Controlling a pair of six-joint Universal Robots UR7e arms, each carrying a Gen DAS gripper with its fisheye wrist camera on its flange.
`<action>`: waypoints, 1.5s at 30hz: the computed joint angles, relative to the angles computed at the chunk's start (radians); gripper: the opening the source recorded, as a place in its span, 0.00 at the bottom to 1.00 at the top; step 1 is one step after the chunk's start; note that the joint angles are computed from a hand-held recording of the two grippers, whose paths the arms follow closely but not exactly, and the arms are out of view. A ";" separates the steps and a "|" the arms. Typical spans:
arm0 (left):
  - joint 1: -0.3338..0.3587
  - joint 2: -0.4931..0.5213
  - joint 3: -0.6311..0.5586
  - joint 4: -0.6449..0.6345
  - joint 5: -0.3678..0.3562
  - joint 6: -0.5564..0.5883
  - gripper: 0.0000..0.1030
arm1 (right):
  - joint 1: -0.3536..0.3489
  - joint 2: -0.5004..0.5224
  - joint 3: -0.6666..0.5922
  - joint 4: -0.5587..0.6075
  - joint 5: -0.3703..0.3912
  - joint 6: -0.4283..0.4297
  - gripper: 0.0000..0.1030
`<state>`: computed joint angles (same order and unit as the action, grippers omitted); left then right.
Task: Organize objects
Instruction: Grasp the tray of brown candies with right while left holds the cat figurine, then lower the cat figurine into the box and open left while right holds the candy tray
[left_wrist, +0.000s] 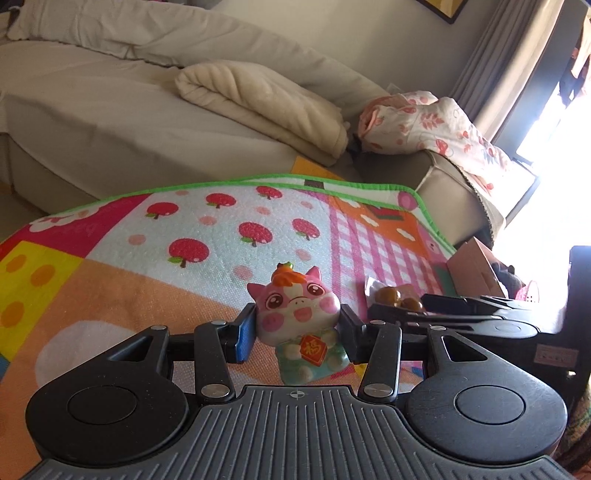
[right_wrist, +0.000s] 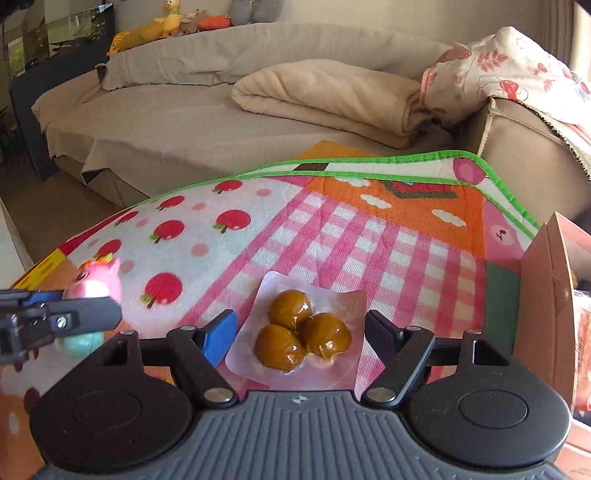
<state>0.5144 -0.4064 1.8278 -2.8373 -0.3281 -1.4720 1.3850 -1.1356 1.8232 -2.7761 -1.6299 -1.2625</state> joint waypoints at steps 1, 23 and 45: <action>-0.005 0.001 -0.005 0.013 -0.003 -0.003 0.49 | -0.009 -0.027 0.018 0.005 0.009 -0.021 0.74; 0.051 0.403 -0.845 -0.231 -0.277 1.067 0.49 | -0.381 -0.439 0.010 0.112 0.381 -0.054 0.75; 0.132 0.704 -1.395 0.025 -0.236 1.252 0.51 | -0.364 -0.320 -0.052 0.050 0.277 0.056 0.75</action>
<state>0.6469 0.2976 0.4327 -2.8120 -0.5646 -0.2203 1.0214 -1.4554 1.7715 -2.7258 -1.3527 -1.2060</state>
